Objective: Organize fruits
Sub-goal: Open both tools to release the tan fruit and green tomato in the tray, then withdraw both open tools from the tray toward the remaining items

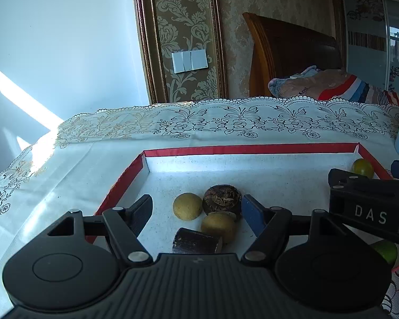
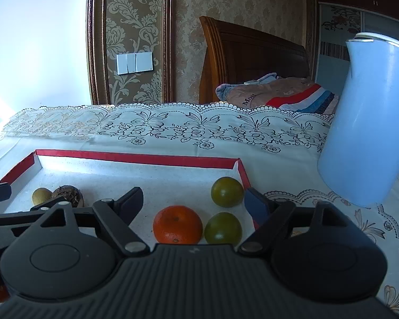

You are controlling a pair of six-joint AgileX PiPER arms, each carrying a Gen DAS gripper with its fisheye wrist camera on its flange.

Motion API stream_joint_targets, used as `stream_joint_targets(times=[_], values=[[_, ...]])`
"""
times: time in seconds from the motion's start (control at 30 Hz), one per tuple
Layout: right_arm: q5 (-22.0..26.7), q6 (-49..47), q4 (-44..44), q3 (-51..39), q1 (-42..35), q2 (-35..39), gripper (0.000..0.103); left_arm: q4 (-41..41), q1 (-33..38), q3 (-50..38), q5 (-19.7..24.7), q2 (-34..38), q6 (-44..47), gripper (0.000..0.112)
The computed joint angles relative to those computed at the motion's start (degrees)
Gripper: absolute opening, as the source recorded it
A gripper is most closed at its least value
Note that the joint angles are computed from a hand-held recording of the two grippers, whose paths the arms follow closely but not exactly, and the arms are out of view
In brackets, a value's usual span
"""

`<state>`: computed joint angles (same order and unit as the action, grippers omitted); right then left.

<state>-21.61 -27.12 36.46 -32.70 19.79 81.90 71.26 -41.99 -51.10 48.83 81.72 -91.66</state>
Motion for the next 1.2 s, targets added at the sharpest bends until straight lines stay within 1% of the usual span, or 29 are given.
stream_joint_targets(times=[0.1,0.27,0.37,0.63,0.73,0.8,0.97,1.03,1.2], values=[[-0.3,0.1,0.1,0.3,0.0,-0.4,0.089,-0.2,0.5,0.3,-0.8,-0.6,-0.2,0.074],[-0.5,0.8,-0.6,0.9,-0.1,-0.9,0.092,-0.4,0.3,0.4,-0.6,-0.7,0.1,0.074],[-0.8,1.6,-0.8,1.4,0.0,-1.3,0.095,-0.3,0.0,0.8,-0.2,-1.1,-0.2,0.074],[-1.7,-0.4,1.3,2.4,1.0,-1.8,0.098,0.6,-0.8,2.0,0.5,-2.0,-1.1,0.074],[-1.3,0.0,1.0,2.8,0.8,-2.6,0.098,0.5,-1.0,2.3,0.6,-2.4,-1.0,0.074],[-0.1,0.7,0.0,3.0,0.3,-3.2,0.098,0.5,-1.4,2.9,1.1,-3.1,-1.0,0.074],[1.4,2.0,-1.2,5.1,-0.2,-6.2,0.098,1.6,-3.3,5.9,2.9,-6.7,-2.4,0.074],[2.3,3.3,-2.6,6.3,-0.7,-7.9,0.099,1.0,-3.4,7.1,3.0,-8.7,-2.6,0.079],[5.4,11.9,-11.2,9.9,-3.0,-13.4,0.101,-2.6,-2.3,10.6,1.4,-15.3,-2.0,0.08]])
